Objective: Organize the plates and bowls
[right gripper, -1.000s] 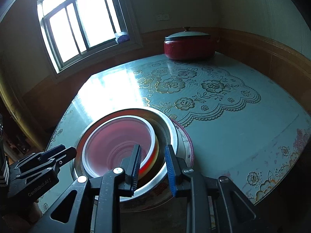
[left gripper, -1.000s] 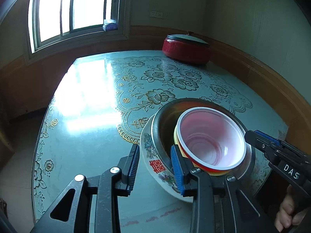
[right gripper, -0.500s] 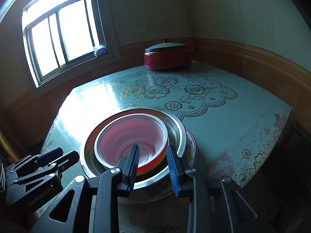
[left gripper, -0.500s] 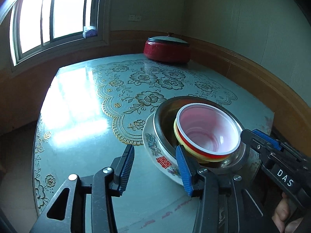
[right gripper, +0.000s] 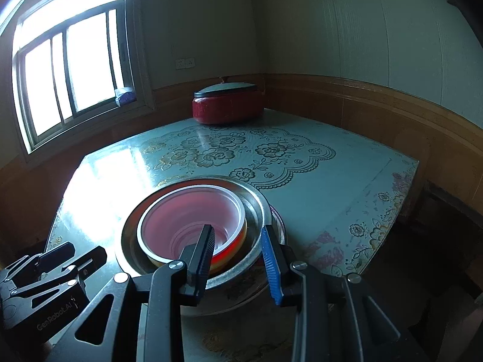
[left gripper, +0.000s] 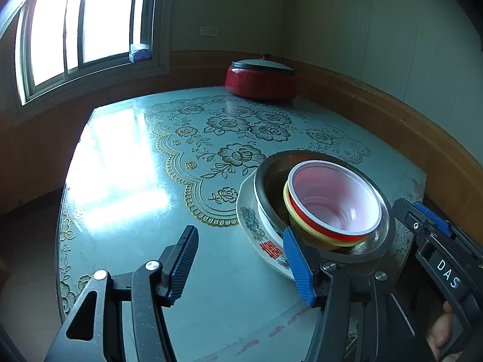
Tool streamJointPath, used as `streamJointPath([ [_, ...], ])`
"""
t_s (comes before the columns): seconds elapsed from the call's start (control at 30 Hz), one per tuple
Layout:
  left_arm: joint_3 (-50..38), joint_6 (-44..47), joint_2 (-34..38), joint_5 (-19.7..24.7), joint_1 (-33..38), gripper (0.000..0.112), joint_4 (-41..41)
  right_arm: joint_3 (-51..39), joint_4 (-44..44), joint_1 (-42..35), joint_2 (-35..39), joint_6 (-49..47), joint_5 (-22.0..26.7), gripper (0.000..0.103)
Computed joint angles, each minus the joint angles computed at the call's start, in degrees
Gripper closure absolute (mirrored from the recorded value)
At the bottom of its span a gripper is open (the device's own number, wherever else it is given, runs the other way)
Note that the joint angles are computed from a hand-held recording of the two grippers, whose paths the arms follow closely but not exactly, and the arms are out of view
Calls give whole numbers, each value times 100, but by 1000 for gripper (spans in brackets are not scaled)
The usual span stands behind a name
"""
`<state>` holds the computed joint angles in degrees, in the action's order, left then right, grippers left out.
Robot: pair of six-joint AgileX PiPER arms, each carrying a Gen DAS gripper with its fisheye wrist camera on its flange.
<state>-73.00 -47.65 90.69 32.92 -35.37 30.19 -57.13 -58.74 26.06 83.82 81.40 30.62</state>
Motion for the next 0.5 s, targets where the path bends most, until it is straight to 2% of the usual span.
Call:
streamJointPath([
  [0.27, 86, -210, -29, -162, -77, 39, 339, -77, -36, 39, 56, 194, 193, 72],
  [0.5, 192, -486, -128, -311, -135, 23, 730, -153, -87, 59, 159, 211, 116, 72],
])
